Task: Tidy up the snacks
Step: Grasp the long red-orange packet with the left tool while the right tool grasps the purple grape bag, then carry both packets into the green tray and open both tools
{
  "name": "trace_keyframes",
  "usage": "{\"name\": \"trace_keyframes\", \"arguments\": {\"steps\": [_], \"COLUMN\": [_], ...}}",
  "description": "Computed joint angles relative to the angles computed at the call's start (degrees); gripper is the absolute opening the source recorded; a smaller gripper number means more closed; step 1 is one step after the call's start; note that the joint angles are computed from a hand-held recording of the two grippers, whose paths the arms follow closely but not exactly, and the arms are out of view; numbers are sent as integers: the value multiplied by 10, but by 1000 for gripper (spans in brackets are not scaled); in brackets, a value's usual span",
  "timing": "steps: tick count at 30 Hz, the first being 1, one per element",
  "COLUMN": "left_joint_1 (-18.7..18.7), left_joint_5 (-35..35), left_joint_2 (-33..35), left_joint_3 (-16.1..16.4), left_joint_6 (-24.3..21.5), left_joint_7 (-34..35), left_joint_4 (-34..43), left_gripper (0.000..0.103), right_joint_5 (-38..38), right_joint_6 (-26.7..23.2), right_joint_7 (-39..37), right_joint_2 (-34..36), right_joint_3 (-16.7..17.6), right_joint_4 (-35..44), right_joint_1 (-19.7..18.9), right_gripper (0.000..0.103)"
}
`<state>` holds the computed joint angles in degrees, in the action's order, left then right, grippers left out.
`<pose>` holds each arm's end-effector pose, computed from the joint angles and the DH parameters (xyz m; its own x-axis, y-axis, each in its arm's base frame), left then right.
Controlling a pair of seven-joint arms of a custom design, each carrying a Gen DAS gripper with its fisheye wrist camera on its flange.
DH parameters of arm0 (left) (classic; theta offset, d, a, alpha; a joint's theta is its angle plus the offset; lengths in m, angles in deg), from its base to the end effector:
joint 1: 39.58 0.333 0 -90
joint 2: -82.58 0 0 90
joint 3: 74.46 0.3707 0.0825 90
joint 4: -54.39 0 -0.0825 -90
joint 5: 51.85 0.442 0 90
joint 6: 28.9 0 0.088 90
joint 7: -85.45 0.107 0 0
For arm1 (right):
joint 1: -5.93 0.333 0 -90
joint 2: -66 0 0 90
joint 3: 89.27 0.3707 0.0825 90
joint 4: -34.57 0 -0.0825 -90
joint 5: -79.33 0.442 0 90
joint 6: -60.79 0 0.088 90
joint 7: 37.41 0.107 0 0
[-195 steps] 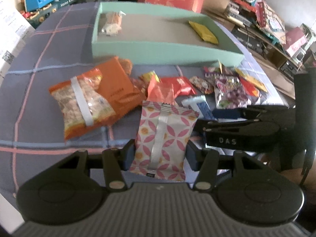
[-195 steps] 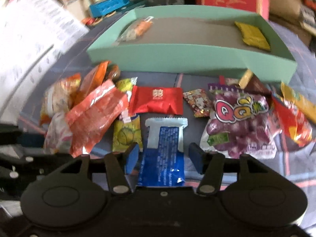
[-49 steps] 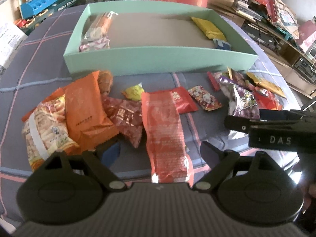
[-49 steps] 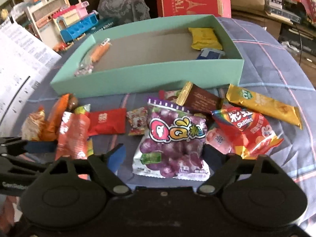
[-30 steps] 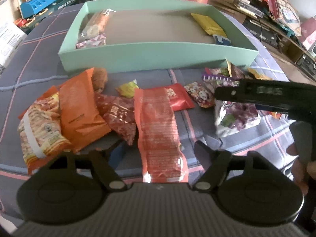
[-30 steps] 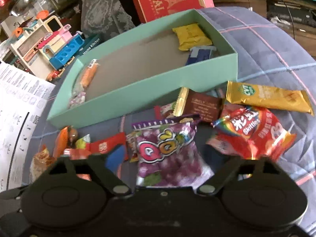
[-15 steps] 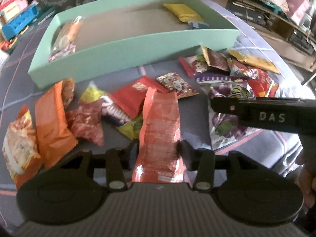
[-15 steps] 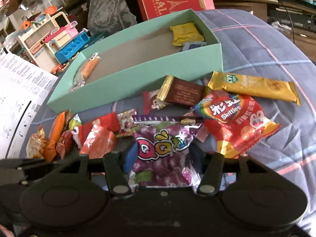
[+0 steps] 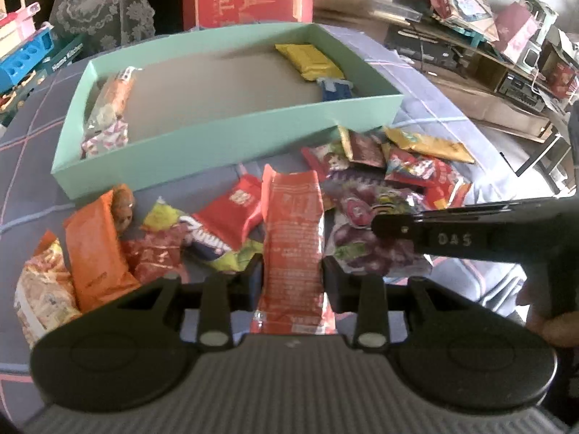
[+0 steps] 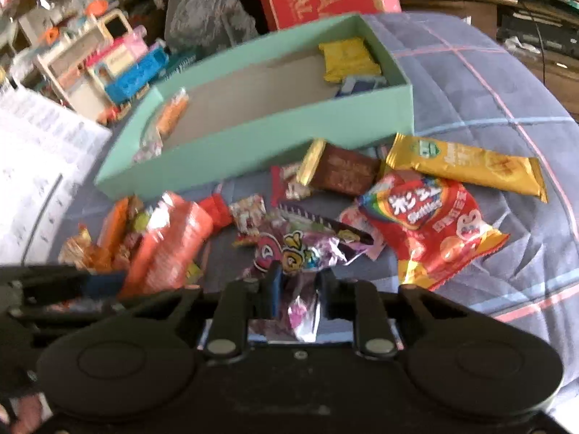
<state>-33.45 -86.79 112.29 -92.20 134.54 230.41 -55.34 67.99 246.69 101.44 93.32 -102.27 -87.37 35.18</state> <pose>0.7172 -0.0961 0.2746 -0.5342 -0.8389 0.1041 -0.7394 0.4040 -0.5386 0.6386 0.2156 0.2579 -0.2030 -0.9331 -0.2969 -0.7785 0.3377 -0.5290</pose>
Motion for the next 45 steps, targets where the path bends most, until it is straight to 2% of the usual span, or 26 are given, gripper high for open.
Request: {"name": "trace_keyframes", "arguments": {"steps": [1, 3, 5, 8, 10, 15, 17, 18, 19, 20, 22, 25, 29, 31, 33, 35, 37, 39, 42, 45], "left_joint_1": [-1, 2, 9, 23, 31, 45, 48, 48, 48, 49, 49, 57, 59, 53, 47, 43, 33, 24, -2, -28], "left_joint_5": [3, 3, -6, -25, -40, -71, -79, -83, -85, -86, -91, -109, -129, -131, -127, -120, -106, -84, -32, 29], "left_joint_2": [1, 4, 6, 12, 13, 14, 15, 15, 15, 15, 16, 17, 21, 25, 30, 37, 49, 65, 103, 162], "left_joint_3": [4, 7, 5, -2, -7, -12, -10, -8, -6, -4, -2, -8, -11, -6, 0, 4, 10, 16, 37, 61], "left_joint_6": [-6, -20, -26, -34, -36, -45, -51, -54, -56, -58, -64, -74, -87, -89, -91, -94, -88, -83, -84, -106], "left_joint_7": [-6, -12, -11, -8, 0, 22, 26, 28, 30, 31, 35, 51, 69, 65, 56, 49, 37, 23, -29, -101], "left_joint_4": [1, 4, 7, 16, 20, 29, 31, 32, 33, 34, 37, 45, 68, 81, 98, 117, 143, 176, 247, 349], "left_gripper": [34, 34, 34, 34, 34, 34, 35, 35, 35, 35, 35, 35, 35, 35, 35, 35, 35, 35, 35, 35], "right_joint_5": [4, 11, 11, 10, 5, -20, -28, -35, -64, -85, -122, -129, -146, -164, -167, -188, -209, -212, -189, -147], "right_joint_6": [-4, -12, -14, -19, -36, -108, -139, -146, -152, -165, -183, -178, -165, -159, -143, -129, -128, -127, -131, -148], "right_joint_7": [4, 21, 32, 56, 75, 110, 118, 124, 143, 147, 146, 134, 143, 155, 161, 175, 181, 166, 114, 43], "right_joint_2": [-1, -1, -4, -1, 5, 36, 52, 58, 68, 73, 75, 51, 15, 2, -9, -19, -20, -11, 16, 57], "right_joint_3": [2, -37, -42, -75, -96, -84, -68, -73, -99, -110, -117, -75, -45, -43, -25, -27, -26, -6, 41, 92], "right_joint_4": [0, -2, -4, 0, 13, 76, 104, 112, 119, 125, 132, 115, 88, 81, 78, 80, 96, 124, 181, 253], "right_joint_1": [-1, 38, 43, 77, 98, 89, 76, 82, 107, 119, 130, 91, 56, 47, 23, 17, 8, -23, -80, -133], "right_gripper": [30, 40, 67, 81, 83, 83, 84, 84, 80, 64, 58, 45, 43, 43, 43, 43, 43, 43, 43, 43]}}
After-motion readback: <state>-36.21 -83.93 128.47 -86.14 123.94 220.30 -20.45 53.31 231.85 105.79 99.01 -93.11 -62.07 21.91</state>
